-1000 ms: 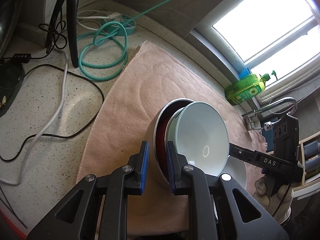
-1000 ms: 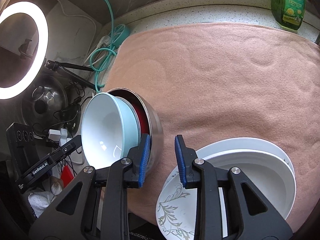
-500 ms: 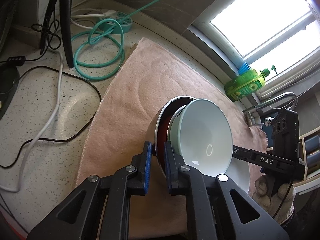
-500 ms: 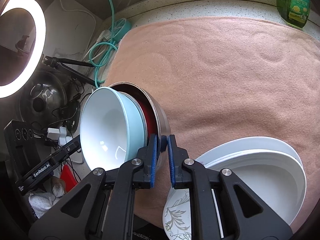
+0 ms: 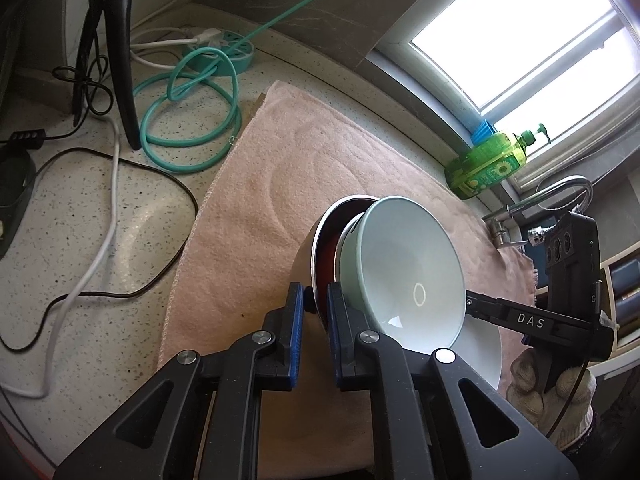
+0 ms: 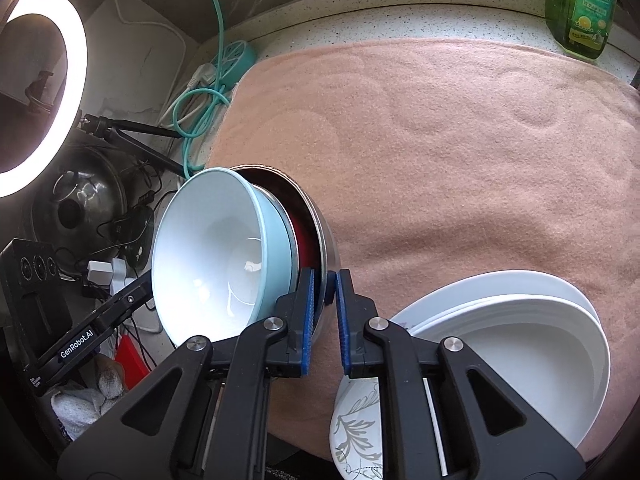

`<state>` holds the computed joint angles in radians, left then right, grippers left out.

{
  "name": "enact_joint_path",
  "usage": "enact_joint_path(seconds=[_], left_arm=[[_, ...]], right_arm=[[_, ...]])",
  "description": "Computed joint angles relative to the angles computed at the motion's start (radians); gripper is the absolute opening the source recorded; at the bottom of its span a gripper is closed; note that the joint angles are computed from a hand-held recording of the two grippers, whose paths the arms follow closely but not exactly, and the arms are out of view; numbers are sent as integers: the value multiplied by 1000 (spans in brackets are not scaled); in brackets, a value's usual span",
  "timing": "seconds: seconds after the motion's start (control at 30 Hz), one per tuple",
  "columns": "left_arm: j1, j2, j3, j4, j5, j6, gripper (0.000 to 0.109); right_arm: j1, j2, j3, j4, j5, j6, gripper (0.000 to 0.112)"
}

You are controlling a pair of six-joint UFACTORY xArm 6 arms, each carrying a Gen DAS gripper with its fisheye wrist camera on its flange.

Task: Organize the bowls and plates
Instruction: 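Lift the nested bowls and carry them over the plate stack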

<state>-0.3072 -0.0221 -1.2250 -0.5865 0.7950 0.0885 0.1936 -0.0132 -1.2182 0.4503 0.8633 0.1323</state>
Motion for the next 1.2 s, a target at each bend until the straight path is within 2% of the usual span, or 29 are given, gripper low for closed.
enact_joint_path(seconds=[0.33, 0.47, 0.73, 0.93, 1.2], left_arm=[[-19, -33, -2, 36, -26, -10, 10], [-54, -49, 15, 114, -91, -55, 10], [-67, -73, 27, 204, -183, -197, 10], [-91, -89, 17, 239, -193, -220, 10], [-141, -98, 24, 201, -203, -222, 10]], right_arm=[[-6, -53, 32, 2, -20, -8, 11], [-17, -61, 25, 9, -15, -24, 11], [-6, -45, -19, 27, -6, -65, 11], [-27, -77, 0, 67, 34, -97, 11], [-82, -165, 49, 44, 56, -97, 11]])
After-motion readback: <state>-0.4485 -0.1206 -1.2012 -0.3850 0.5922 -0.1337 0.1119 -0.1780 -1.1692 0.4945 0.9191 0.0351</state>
